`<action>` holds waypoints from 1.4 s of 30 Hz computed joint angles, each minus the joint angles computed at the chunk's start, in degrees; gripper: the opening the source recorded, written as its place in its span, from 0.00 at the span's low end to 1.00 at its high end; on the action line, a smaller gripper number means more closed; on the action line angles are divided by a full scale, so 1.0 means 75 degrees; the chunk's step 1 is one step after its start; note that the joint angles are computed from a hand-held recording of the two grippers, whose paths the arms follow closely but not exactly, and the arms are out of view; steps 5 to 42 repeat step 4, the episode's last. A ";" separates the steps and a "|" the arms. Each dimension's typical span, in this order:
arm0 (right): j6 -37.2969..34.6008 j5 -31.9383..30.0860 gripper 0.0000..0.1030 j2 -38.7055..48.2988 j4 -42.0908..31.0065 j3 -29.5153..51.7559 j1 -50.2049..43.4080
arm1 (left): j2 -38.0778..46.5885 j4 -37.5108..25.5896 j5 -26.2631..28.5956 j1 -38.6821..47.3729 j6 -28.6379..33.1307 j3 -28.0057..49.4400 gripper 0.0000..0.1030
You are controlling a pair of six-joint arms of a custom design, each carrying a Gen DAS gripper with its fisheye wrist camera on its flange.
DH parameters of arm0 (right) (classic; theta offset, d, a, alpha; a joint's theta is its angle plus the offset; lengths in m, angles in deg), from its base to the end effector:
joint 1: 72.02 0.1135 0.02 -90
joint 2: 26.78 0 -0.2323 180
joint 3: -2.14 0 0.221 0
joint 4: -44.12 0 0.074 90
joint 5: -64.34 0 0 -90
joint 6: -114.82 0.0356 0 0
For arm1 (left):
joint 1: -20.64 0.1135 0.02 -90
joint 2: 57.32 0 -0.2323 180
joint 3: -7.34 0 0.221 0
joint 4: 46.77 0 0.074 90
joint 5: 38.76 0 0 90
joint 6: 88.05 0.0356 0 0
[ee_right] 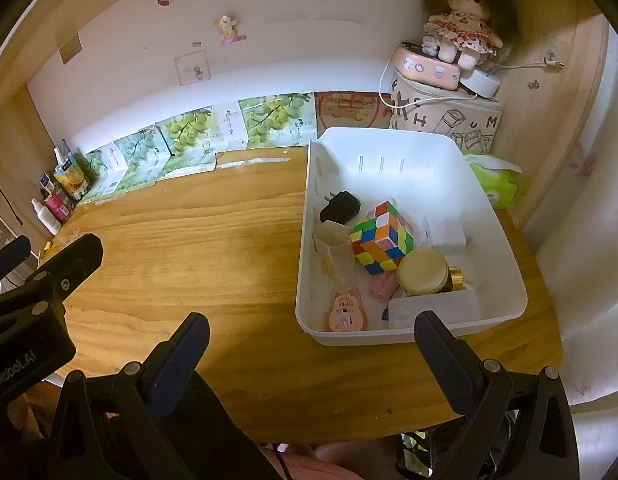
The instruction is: Organize rigid objects
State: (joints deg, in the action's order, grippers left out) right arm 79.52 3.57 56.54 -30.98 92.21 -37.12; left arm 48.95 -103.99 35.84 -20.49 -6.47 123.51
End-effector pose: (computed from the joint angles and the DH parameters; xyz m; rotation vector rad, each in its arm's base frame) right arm 0.2160 0.1295 0.2725 0.5567 2.4593 -0.1267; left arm 0.2896 -0.2403 0.2949 0.5443 2.2970 -0.0966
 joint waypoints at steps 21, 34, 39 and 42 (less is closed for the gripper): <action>0.0160 0.0056 1.00 -0.0031 -0.0075 -0.0036 0.0113 | -0.0230 0.0119 0.0054 0.0009 0.0014 -0.0328 0.99; 0.0160 0.0056 1.00 -0.0031 -0.0075 -0.0036 0.0113 | -0.0230 0.0119 0.0054 0.0009 0.0014 -0.0328 0.99; 0.0160 0.0056 1.00 -0.0031 -0.0075 -0.0036 0.0113 | -0.0230 0.0119 0.0054 0.0009 0.0014 -0.0328 0.99; 0.0160 0.0056 1.00 -0.0031 -0.0075 -0.0036 0.0113 | -0.0230 0.0119 0.0054 0.0009 0.0014 -0.0328 0.99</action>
